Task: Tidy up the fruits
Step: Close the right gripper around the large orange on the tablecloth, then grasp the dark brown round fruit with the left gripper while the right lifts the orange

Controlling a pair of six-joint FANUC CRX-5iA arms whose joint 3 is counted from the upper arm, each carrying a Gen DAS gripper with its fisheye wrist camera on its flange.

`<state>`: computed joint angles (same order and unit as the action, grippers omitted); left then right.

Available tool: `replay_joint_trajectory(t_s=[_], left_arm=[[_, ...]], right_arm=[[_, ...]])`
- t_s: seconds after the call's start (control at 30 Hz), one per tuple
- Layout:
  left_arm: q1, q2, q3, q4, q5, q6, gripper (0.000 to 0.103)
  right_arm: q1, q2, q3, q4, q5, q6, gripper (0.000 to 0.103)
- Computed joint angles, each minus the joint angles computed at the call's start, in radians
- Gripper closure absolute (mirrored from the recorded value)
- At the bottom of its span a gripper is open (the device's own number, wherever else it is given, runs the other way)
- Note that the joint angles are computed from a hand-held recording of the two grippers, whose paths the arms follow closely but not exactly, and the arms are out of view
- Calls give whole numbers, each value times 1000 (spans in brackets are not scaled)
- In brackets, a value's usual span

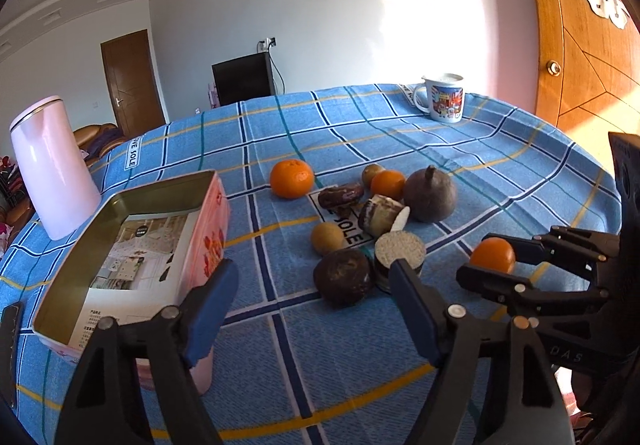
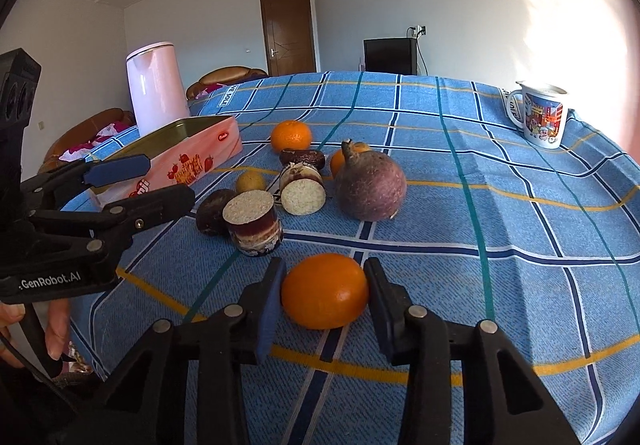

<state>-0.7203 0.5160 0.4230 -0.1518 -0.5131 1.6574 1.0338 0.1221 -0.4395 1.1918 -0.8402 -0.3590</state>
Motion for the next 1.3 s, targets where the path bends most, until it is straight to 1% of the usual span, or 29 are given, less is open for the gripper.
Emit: replay_joint_trajectory(t_s=[0.07,0.17,0.23,0.3,0.4,0.47,0.53,0.6,0.67,0.7,0.77,0.83,1.0,1.3], left_arm=[[4,18,15,40,-20,-37,26],[3,38,41,53,-53,-59,26],[-6,53,75,10,-85,-35,26],[-7,62,92,6,-98,-33,26],[-12,83,138,-24,-146,-13,27],[-11,93,157,-12,-167,-25,28],[-6,102,158,40,-172,-84,46],[-6,121,184,51,-204,-104,48],[5,119,167,103,-192,-136,55],[9,120,161,127,-188,-154,62],[11,117,154,135,-181,-153,62],[13,106,132,148,-157,-161,62],[19,75,88,140,-103,-140,62],[28,7,32,28,-24,-22,62]], right_arm=[[0,-3,-6,6,1,-10,61],[1,-6,-8,8,2,-6,61],[-2,-9,-14,15,10,-12,61],[-5,-11,-19,22,16,-19,61],[-6,-12,-21,26,17,-20,61],[-8,-10,-20,27,18,-19,61],[-6,-9,-17,22,13,-13,61],[-3,-7,-16,21,8,-9,61],[-3,-6,-12,18,7,-5,61],[-3,-6,-13,19,9,-4,61],[-4,-6,-12,19,11,-2,61],[-5,-6,-10,19,17,2,61],[-3,-4,-1,25,13,17,61],[-11,5,41,61,-3,67,62]])
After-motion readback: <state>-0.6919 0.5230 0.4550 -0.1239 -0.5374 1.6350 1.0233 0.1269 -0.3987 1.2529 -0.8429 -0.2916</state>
